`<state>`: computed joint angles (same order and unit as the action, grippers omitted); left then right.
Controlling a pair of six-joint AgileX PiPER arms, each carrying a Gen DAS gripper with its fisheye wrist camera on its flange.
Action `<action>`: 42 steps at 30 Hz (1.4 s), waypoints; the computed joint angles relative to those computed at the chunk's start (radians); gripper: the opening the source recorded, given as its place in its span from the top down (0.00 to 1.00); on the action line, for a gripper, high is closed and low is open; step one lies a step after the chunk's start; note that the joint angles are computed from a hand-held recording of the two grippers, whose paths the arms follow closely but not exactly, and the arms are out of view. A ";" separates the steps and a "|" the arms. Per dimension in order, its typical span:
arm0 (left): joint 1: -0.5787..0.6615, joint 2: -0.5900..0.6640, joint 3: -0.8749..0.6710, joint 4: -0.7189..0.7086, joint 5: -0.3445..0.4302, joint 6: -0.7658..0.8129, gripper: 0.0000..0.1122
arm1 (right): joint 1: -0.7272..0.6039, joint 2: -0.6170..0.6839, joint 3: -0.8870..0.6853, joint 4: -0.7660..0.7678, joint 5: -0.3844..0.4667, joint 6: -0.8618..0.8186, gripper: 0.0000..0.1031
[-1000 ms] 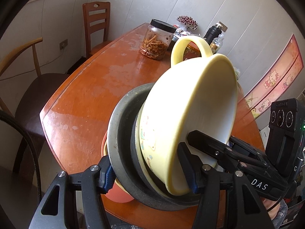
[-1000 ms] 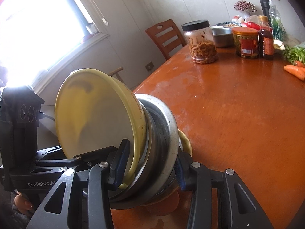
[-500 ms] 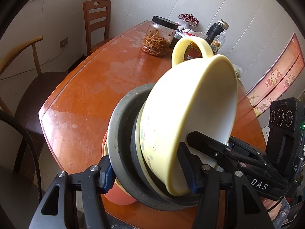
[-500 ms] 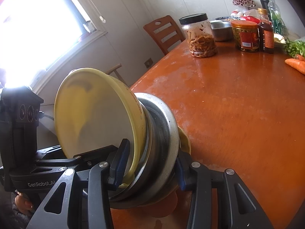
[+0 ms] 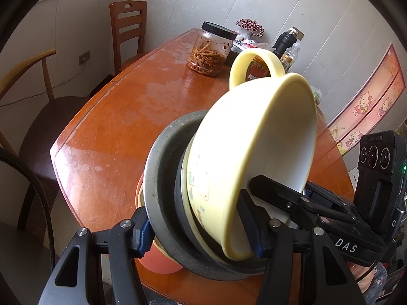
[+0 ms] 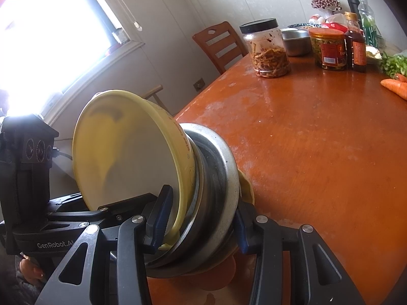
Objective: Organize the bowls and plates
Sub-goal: 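Lift the nested basin stack with both tools and carry it toward the plate stack, then lower the basin stack onto the pan atop the plates with both tools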
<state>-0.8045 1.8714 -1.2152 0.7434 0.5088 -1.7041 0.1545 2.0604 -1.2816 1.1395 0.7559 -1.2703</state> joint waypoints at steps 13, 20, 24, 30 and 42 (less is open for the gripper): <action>0.013 -0.025 0.056 0.043 -0.064 -0.052 0.48 | -0.003 -0.002 -0.009 -0.013 0.012 0.026 0.52; 0.009 -0.041 0.076 0.050 -0.071 -0.060 0.47 | -0.007 -0.003 -0.009 -0.014 0.025 0.037 0.47; -0.001 -0.041 0.069 0.048 -0.052 -0.058 0.47 | -0.009 -0.010 0.000 -0.014 0.026 0.038 0.47; -0.023 -0.045 0.047 0.045 0.032 -0.049 0.39 | -0.008 -0.024 0.013 -0.013 0.018 0.037 0.41; -0.086 -0.103 0.060 0.137 0.148 -0.139 0.39 | -0.021 -0.160 0.159 0.132 -0.084 -0.173 0.25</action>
<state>-0.8908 1.7679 -1.1547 0.8808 0.6571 -1.8434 0.1332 1.9001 -1.1229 1.2712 0.6717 -1.4430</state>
